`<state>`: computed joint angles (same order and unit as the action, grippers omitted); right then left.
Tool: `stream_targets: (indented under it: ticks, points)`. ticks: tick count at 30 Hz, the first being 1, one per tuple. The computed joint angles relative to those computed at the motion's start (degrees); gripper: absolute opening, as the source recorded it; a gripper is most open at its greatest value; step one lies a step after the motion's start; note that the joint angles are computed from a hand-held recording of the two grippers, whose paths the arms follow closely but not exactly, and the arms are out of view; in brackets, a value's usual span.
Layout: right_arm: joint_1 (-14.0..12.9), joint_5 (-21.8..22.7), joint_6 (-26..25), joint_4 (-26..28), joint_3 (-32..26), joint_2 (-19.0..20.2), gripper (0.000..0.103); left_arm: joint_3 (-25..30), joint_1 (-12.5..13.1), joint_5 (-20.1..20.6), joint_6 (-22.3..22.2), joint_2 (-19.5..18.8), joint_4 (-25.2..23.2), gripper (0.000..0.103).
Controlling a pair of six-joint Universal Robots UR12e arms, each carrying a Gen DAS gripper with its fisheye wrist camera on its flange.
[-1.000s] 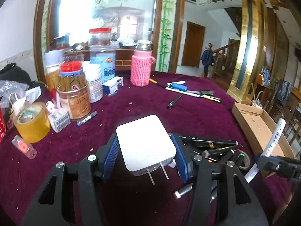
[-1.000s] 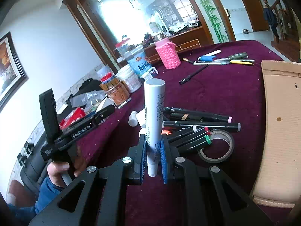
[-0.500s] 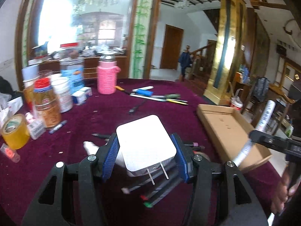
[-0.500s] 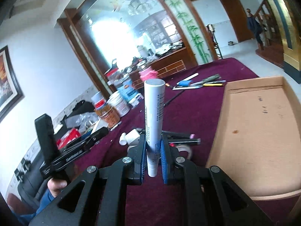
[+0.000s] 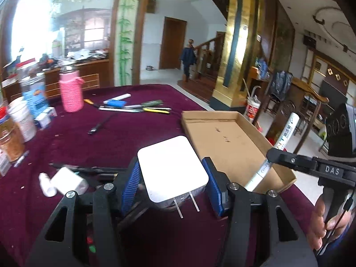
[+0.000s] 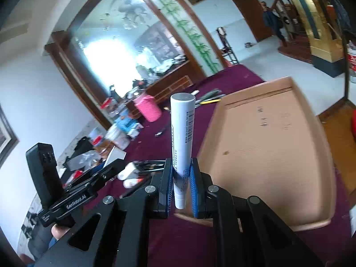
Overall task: Organize rigid objects
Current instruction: 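Carry marker and adapter into the cardboard tray and open both tools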
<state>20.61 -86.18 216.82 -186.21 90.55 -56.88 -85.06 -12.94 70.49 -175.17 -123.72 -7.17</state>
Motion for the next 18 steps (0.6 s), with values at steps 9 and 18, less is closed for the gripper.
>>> stream_targets:
  ticks: [9,18]
  points:
    - [-3.88,2.37,-0.8,15.4,-2.19,-2.1,0.013,7.54,-3.53,-1.24,2.57,-3.83,-9.04,0.054]
    - [-8.01,10.73,-1.63,32.84,-11.08,2.09,0.013,16.28,-6.81,2.21,4.41,-9.01,-19.9,0.054]
